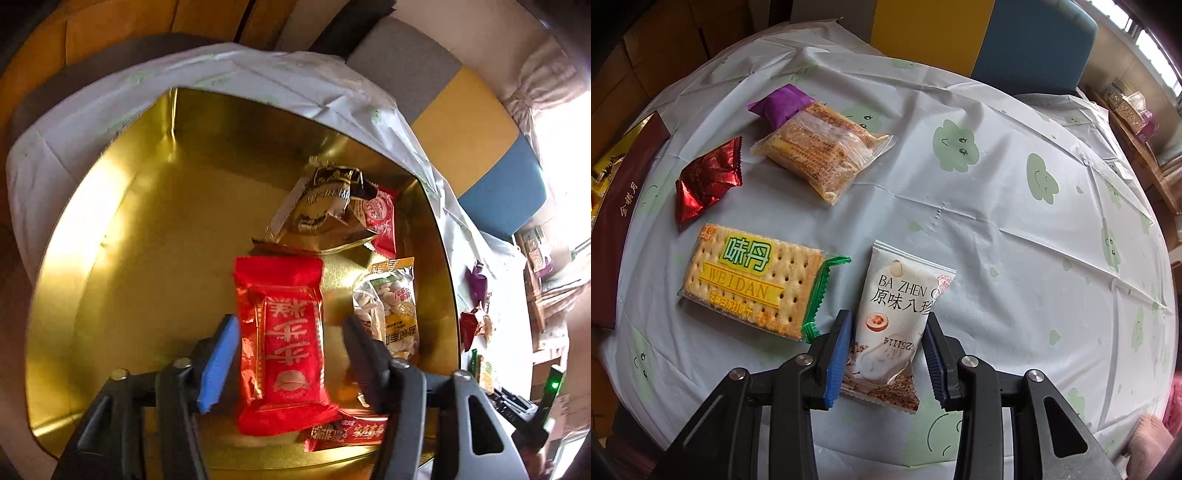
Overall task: Organize snacks
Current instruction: 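Release the red cake into the gold tray with the left gripper while the right lifts the packet, then carry the BA ZHEN packet over the gold tray and release it with the right gripper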
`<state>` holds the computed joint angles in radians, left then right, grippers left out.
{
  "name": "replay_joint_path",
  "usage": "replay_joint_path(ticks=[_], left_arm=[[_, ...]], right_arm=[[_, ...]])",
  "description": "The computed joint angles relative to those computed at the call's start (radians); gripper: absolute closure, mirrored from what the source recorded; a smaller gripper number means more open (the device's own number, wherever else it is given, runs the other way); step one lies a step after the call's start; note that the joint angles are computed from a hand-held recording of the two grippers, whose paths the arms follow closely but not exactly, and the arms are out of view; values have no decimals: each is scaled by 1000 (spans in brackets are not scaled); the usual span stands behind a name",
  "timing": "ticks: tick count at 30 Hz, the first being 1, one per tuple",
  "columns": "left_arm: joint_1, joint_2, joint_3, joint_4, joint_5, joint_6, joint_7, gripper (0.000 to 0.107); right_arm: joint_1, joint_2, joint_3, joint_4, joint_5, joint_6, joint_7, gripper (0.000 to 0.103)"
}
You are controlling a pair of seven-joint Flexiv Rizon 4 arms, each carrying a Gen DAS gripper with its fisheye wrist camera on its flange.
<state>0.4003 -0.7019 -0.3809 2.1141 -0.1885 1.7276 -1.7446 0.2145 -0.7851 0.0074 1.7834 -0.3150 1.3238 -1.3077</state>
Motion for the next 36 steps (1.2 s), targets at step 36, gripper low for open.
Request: replay_joint_path(ticks=[36], left_arm=[[-457,99,487,155,-166,336,56,48]], right_arm=[[-86,36,501,-24,123,135,-392,68]])
